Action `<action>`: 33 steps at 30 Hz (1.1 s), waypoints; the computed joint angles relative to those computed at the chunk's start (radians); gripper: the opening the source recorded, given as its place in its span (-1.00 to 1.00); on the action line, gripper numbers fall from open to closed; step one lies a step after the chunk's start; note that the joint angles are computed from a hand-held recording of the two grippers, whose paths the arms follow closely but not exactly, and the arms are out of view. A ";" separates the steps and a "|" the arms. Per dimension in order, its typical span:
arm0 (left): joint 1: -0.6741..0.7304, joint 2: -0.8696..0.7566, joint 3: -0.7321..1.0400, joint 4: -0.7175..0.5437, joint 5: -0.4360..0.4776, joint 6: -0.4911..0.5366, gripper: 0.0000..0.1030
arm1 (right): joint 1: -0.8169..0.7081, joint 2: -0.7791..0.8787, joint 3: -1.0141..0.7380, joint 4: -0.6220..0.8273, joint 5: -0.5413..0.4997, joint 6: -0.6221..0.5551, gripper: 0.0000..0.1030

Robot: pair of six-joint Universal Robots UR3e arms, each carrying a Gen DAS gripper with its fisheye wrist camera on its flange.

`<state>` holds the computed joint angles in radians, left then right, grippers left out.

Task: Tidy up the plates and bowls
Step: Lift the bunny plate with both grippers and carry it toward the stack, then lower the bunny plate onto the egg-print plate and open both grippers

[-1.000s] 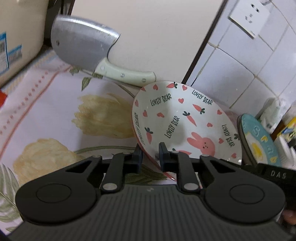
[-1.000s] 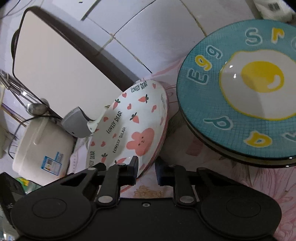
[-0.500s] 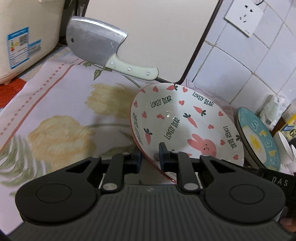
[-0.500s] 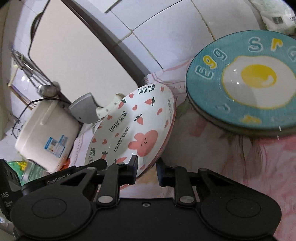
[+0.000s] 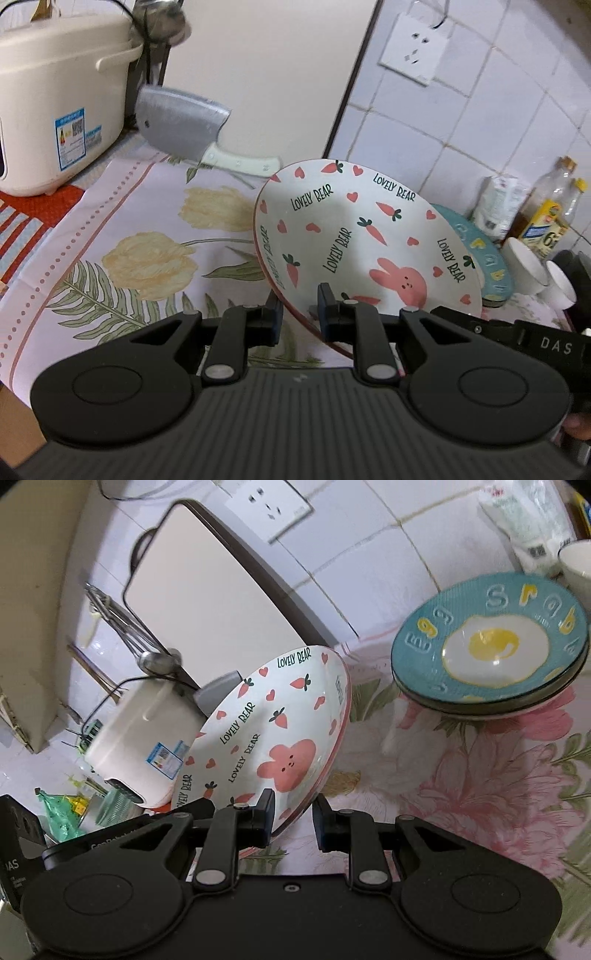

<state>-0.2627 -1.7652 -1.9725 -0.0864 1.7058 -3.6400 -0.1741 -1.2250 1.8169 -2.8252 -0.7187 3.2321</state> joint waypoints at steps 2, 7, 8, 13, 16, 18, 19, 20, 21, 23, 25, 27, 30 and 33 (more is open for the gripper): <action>-0.018 0.011 0.004 0.000 0.007 -0.006 -0.66 | -0.022 -0.039 0.032 0.002 0.015 -0.018 -0.49; -0.078 0.002 0.054 -0.008 0.042 -0.013 -0.66 | -0.091 -0.119 0.083 0.046 0.068 -0.076 -0.49; -0.088 -0.003 0.066 -0.012 0.046 -0.015 -0.66 | -0.103 -0.132 0.089 0.056 0.073 -0.089 -0.49; -0.114 -0.047 0.153 -0.037 0.024 -0.024 -0.66 | -0.156 -0.194 0.081 0.145 0.079 -0.140 -0.49; -0.132 -0.100 0.220 -0.035 0.009 -0.022 -0.66 | -0.189 -0.216 0.070 0.181 0.076 -0.164 -0.48; -0.144 -0.141 0.266 -0.034 0.002 -0.022 -0.66 | -0.216 -0.227 0.067 0.204 0.078 -0.180 -0.48; -0.150 -0.167 0.296 -0.035 -0.005 -0.021 -0.66 | -0.228 -0.230 0.061 0.218 0.076 -0.189 -0.48; -0.156 -0.191 0.322 -0.032 -0.007 -0.018 -0.66 | -0.240 -0.230 0.054 0.233 0.076 -0.198 -0.48; -0.162 -0.214 0.343 -0.026 -0.007 -0.013 -0.66 | -0.249 -0.226 0.042 0.250 0.072 -0.215 -0.48; -0.165 -0.268 0.398 -0.021 -0.025 -0.015 -0.66 | -0.270 -0.215 0.025 0.273 0.071 -0.232 -0.48; -0.167 -0.317 0.452 -0.031 -0.043 -0.022 -0.66 | -0.281 -0.197 0.000 0.291 0.061 -0.241 -0.48; -0.168 -0.363 0.506 -0.045 -0.054 -0.031 -0.66 | -0.292 -0.177 -0.023 0.312 0.053 -0.257 -0.48; -0.173 -0.434 0.603 -0.087 -0.062 -0.039 -0.66 | -0.298 -0.131 -0.069 0.338 0.038 -0.265 -0.48; -0.173 -0.495 0.694 -0.140 -0.072 -0.041 -0.66 | -0.297 -0.078 -0.120 0.358 0.022 -0.262 -0.47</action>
